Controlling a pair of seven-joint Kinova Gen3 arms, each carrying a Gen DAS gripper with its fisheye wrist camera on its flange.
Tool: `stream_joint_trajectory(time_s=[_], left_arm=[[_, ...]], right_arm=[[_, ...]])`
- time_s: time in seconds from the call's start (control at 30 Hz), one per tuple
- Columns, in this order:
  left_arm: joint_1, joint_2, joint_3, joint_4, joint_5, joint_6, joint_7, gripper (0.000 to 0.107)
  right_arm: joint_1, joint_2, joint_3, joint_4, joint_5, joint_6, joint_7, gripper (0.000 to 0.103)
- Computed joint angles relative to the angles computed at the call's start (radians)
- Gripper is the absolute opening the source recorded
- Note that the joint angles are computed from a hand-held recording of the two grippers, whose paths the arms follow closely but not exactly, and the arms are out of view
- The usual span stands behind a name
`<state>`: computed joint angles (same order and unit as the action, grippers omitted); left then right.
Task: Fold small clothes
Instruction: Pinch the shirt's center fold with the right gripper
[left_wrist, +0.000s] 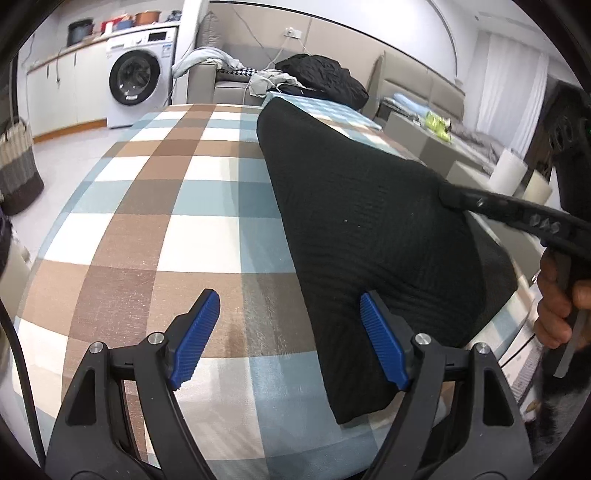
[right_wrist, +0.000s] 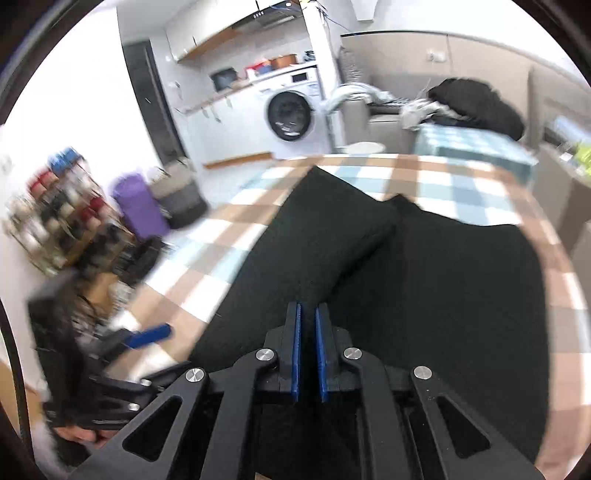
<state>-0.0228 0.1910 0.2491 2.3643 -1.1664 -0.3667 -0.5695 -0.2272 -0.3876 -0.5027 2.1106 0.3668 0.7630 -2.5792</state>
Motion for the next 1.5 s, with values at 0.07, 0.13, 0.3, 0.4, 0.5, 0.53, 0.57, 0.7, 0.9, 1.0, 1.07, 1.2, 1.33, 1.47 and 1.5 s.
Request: stream_joint_trajectory(time_s=[0.07, 0.13, 0.3, 0.4, 0.5, 0.53, 0.57, 0.7, 0.9, 1.0, 1.07, 1.2, 1.33, 1.47, 1.5], left_arm=[[0.027, 0.001, 0.002, -0.003, 0.034, 0.036, -0.038, 0.076], [0.003, 0.002, 0.021, -0.005, 0.015, 0.038, -0.011, 0.076], [-0.040, 0.017, 0.010, -0.021, -0.079, 0.003, 0.094, 0.076], [-0.037, 0.032, 0.003, -0.030, -0.106, 0.005, 0.122, 0.076], [0.001, 0.030, -0.006, -0.029, -0.043, 0.041, 0.055, 0.076], [0.010, 0.031, -0.004, -0.029, -0.019, 0.056, 0.032, 0.076], [0.009, 0.033, 0.006, -0.032, -0.011, 0.073, 0.023, 0.077], [-0.040, 0.044, 0.063, -0.039, -0.030, 0.091, 0.036, 0.077], [-0.079, 0.052, 0.075, -0.042, -0.093, 0.050, 0.091, 0.077], [-0.067, 0.038, 0.038, -0.030, -0.069, 0.011, 0.069, 0.077], [-0.067, 0.024, 0.016, -0.019, -0.053, -0.024, 0.061, 0.077], [-0.075, 0.003, -0.026, -0.008, -0.109, -0.103, 0.113, 0.077], [-0.020, 0.007, -0.048, -0.014, -0.113, -0.069, 0.111, 0.077], [0.020, 0.028, -0.032, -0.026, -0.117, 0.000, 0.115, 0.077], [0.024, 0.029, -0.030, -0.025, -0.103, 0.007, 0.098, 0.077]], right_arm=[[0.034, 0.047, -0.037, 0.005, 0.004, 0.032, -0.044, 0.005], [0.024, 0.082, -0.023, 0.024, 0.025, 0.036, -0.077, 0.001], [-0.052, 0.045, 0.110, 0.094, -0.043, -0.074, -0.036, 0.001], [-0.053, -0.005, 0.158, 0.117, -0.096, -0.124, 0.018, 0.016], [-0.072, -0.018, 0.223, 0.127, -0.177, -0.163, 0.107, 0.039], [-0.067, -0.017, 0.223, 0.123, -0.193, -0.156, 0.125, 0.039], [-0.049, -0.011, 0.207, 0.117, -0.200, -0.142, 0.129, 0.039], [0.008, 0.003, 0.186, 0.127, -0.228, -0.137, 0.135, 0.039], [0.026, 0.043, 0.199, 0.156, -0.210, -0.259, 0.178, 0.017], [0.032, 0.057, 0.161, 0.133, -0.186, -0.253, 0.185, 0.005], [0.056, 0.003, 0.115, 0.117, -0.157, -0.224, 0.151, 0.004], [0.077, -0.126, 0.099, 0.085, -0.187, -0.101, 0.147, 0.004], [0.148, -0.143, 0.043, 0.102, -0.171, -0.024, 0.120, 0.004], [0.140, -0.082, 0.099, 0.164, -0.191, -0.074, 0.117, 0.004], [0.131, -0.078, 0.115, 0.172, -0.197, -0.082, 0.120, 0.005]])
